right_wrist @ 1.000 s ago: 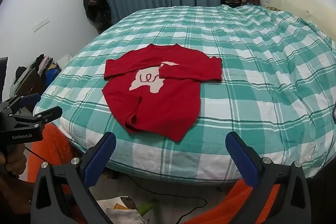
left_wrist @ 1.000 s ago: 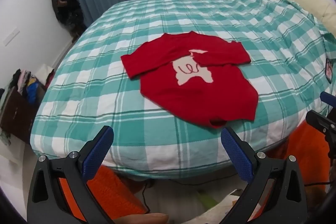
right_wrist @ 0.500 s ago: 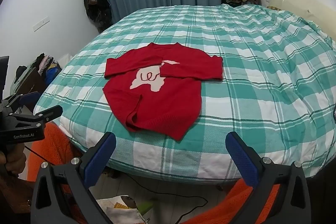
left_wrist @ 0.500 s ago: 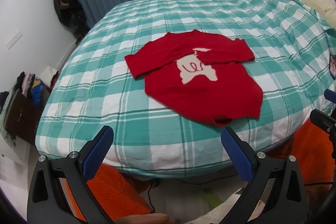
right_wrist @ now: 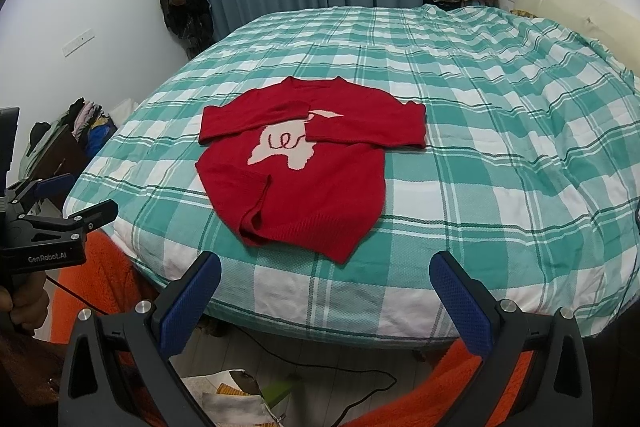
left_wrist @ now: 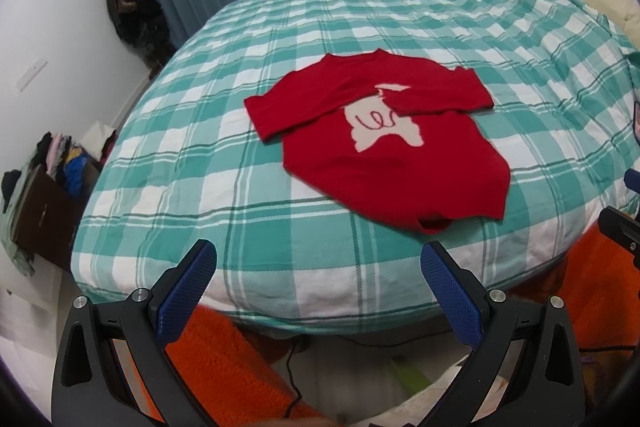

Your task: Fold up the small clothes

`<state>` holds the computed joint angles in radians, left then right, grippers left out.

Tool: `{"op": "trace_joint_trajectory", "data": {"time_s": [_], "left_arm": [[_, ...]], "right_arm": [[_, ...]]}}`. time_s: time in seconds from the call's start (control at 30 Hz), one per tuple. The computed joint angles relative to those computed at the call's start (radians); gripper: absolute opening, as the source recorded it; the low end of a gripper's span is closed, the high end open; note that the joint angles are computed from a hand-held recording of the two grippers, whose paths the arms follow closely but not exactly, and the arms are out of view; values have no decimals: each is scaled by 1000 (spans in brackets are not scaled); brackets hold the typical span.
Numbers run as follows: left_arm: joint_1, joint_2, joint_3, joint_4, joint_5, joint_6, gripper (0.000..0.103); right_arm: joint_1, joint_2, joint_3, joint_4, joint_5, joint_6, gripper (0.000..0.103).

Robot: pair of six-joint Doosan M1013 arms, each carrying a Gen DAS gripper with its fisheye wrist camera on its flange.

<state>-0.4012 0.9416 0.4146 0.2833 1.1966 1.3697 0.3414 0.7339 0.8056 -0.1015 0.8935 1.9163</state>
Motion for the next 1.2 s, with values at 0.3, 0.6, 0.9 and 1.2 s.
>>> {"op": "trace_joint_trajectory", "data": {"time_s": [0.3,0.6,0.9,1.2], "left_arm": [[-6,12,-21,6,17,15,102],[-8,21,-38,6,32,24,102],[27,6,-4,21,41,-89,102],[41,-7,45,12,46,-128,102]], "right_arm": [[-5,0,5,16,-2,-6,103],[-9,-2,13,23,-4,-3,103],[-29,-4,63,262,-93,-173,103],[-71,206,-184,913,52,-599,103]]}}
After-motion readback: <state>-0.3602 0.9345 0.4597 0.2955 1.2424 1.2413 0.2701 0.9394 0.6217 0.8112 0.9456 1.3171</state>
